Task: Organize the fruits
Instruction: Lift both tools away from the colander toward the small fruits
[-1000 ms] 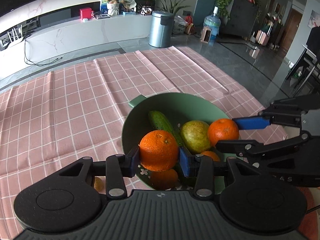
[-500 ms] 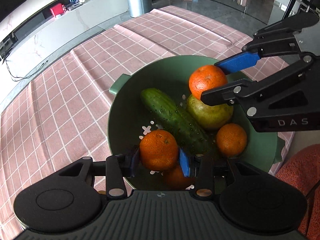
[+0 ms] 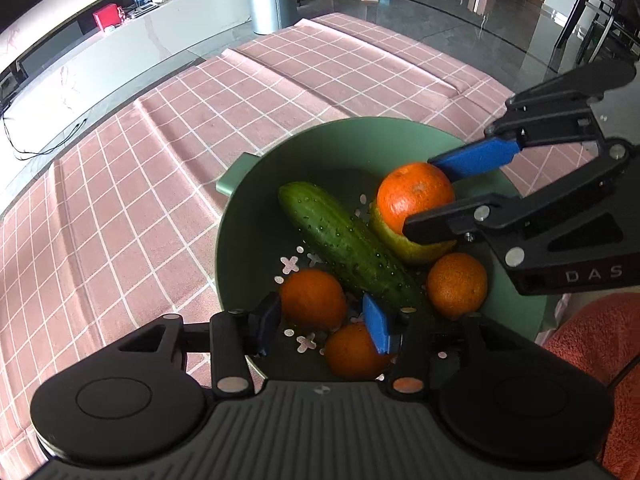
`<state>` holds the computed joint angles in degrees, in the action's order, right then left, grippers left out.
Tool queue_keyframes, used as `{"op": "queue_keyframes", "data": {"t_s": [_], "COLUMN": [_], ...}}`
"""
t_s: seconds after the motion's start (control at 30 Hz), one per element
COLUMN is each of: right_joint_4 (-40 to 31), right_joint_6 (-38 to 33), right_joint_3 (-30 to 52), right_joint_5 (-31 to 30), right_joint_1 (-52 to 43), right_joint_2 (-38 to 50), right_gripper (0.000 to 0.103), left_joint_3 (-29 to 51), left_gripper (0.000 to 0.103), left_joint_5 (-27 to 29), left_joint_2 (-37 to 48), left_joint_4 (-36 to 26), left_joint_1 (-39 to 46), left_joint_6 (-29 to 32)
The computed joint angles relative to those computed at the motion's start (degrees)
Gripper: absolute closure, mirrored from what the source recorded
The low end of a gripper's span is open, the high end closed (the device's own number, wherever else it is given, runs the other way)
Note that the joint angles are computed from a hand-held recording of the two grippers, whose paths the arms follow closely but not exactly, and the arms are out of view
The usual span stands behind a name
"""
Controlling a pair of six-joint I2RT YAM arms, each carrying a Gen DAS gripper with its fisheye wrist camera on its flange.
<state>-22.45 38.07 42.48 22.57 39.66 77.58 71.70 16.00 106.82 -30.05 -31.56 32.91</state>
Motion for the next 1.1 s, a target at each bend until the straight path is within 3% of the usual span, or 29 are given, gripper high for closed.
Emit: {"op": "queue_keyframes", "data": {"t_s": [0.37,0.8,1.03,1.1], "right_joint_4": [-2.41,5.34,0.52,-0.4], "right_joint_6": [7.33,16.9,18.49,19.08], "right_joint_3": [3.08,3.43,7.53,7.71], "right_joint_5": [-13.72,-18.24,-18.34,-17.56], "right_joint_1": [1.44,0.6,0.29,0.75], "right_joint_2": [3.91,10.04,13.31,12.71], "right_gripper": [0.066,0.066,0.065,0.06], "left_joint_3": [-3.74,-5.85,-7.35,-7.83], "left_gripper": [0.042,0.04,0.04,0.04], "left_joint_5": [3.97,3.0,4.45,5.2], "left_joint_2": [-8.78,-10.01,-11.55,-12.11], "left_joint_4": [0.14,0.93,0.27,-0.08], "left_joint_1": [5.49,11.67,14.54,15.88], "left_joint_6": [-1.07,-2.11,-0.15,0.51]}}
